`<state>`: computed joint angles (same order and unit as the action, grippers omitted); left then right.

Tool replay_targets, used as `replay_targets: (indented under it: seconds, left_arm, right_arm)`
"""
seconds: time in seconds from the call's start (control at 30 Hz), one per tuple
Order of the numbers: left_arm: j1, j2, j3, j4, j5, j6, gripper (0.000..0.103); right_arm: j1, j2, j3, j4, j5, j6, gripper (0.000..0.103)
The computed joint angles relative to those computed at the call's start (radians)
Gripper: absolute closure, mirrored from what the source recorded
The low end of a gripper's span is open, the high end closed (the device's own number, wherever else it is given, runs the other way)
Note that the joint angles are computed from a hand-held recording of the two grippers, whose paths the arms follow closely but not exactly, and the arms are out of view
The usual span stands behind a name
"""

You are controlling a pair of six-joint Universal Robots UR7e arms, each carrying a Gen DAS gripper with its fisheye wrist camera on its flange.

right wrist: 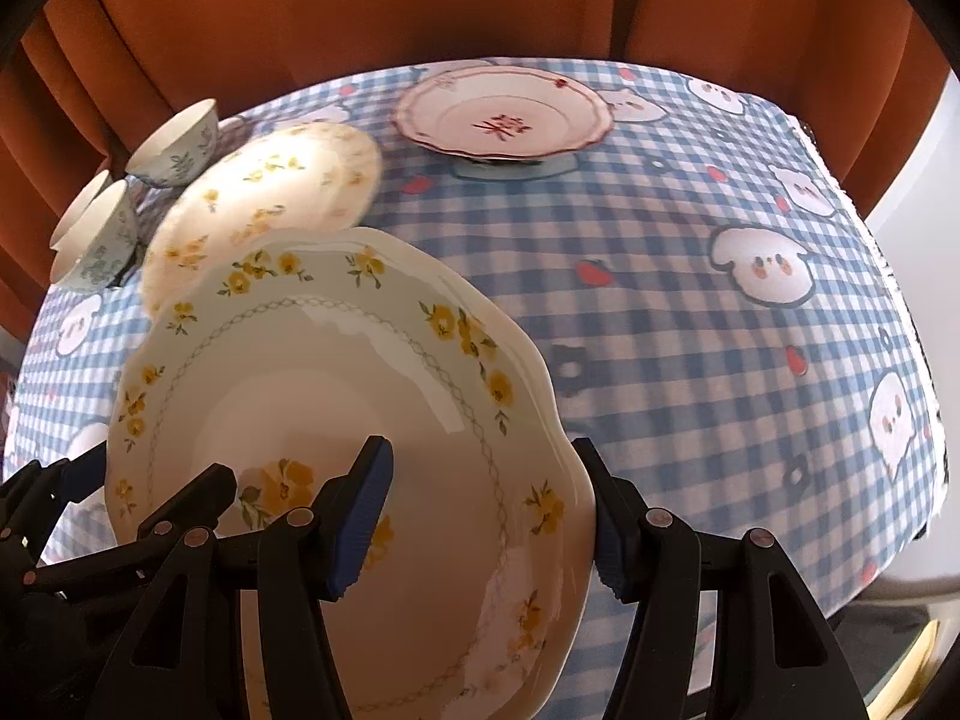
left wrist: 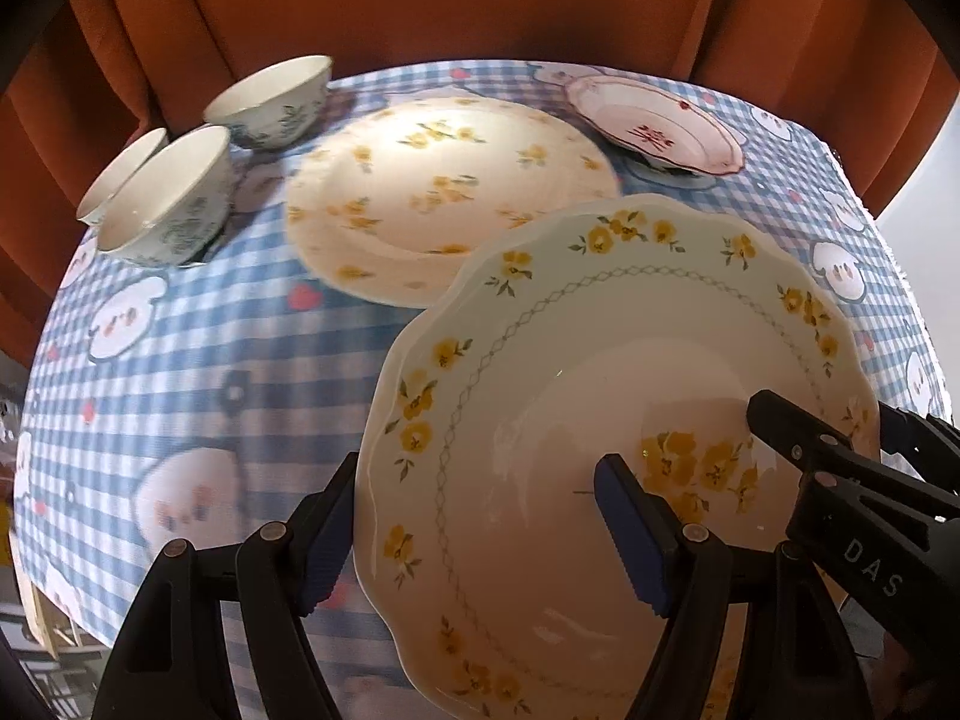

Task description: Organize plates and bowls

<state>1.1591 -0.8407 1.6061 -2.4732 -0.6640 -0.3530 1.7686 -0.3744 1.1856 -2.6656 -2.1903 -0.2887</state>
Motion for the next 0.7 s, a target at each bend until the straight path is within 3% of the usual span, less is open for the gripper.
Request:
replay_targets:
  seconds: [0.7]
  left_arm:
    - [0.141, -0.260, 0.164, -0.034, -0.038, 0.183, 0.027]
  right_arm:
    - [0.165, 0.174, -0.078, 0.055, -0.027, 0.232, 0.040]
